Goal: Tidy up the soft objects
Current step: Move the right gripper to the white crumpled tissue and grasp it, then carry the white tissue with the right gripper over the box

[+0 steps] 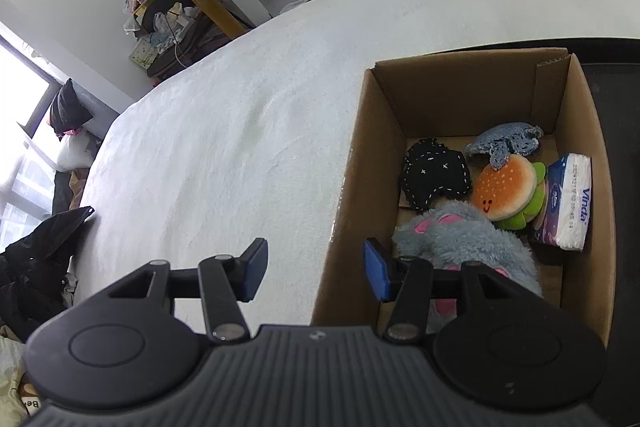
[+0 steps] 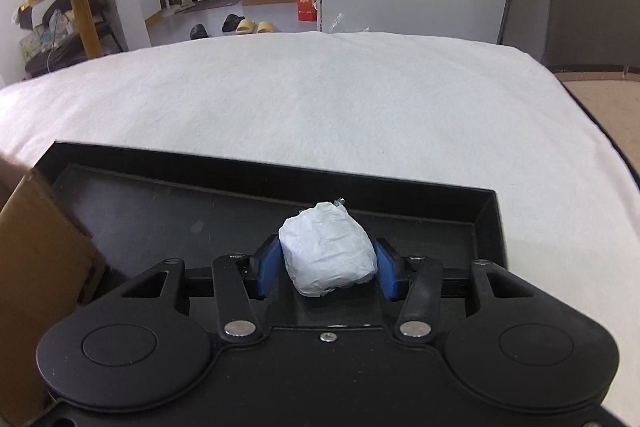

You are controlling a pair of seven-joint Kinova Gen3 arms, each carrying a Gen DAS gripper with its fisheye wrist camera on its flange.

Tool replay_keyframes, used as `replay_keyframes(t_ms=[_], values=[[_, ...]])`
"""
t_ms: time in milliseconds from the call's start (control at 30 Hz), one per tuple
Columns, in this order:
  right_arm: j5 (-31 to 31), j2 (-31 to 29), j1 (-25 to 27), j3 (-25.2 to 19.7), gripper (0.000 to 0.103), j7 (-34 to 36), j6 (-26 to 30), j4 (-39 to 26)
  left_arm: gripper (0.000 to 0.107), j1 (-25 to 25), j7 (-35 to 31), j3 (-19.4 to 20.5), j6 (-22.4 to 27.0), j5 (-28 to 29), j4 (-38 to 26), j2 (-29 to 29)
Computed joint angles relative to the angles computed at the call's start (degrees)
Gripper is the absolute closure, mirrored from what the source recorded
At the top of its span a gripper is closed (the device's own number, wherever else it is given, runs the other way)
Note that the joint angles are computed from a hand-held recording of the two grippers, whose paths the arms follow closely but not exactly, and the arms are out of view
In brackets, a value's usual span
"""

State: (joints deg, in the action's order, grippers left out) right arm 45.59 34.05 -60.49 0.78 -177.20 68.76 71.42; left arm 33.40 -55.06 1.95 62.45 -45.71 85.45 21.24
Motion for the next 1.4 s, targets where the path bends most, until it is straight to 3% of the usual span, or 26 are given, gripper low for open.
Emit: replay_keyframes(t_ms=[367,700,1167,1400], values=[[-1.08,-1.03,-2.83,-0.89,0.055,0.68,7.42,-4.37,0.056,-2.97,-1.99,1.04,-3.14,3.09,2.54,-3.36],[-0.30,-0.08,-5.68,-0.64,0.055,3.17,12.93,-10.28,0.056,-8.38,-9.43,2.29,-7.26,11.41,4.44,-6.67],[-0.46,5.01,-10.47,2.00,0.054,10.98,20.66,-23.75,0.056,-16.00,-18.12,2.73,-12.96,23.70,7.02,-10.91],[-2.15,9.43,-12.24,4.51,0.054,17.64,24.47,-34.20,0.057,-19.61,-24.42,2.99,-14.11,30.99,7.48,-11.96]])
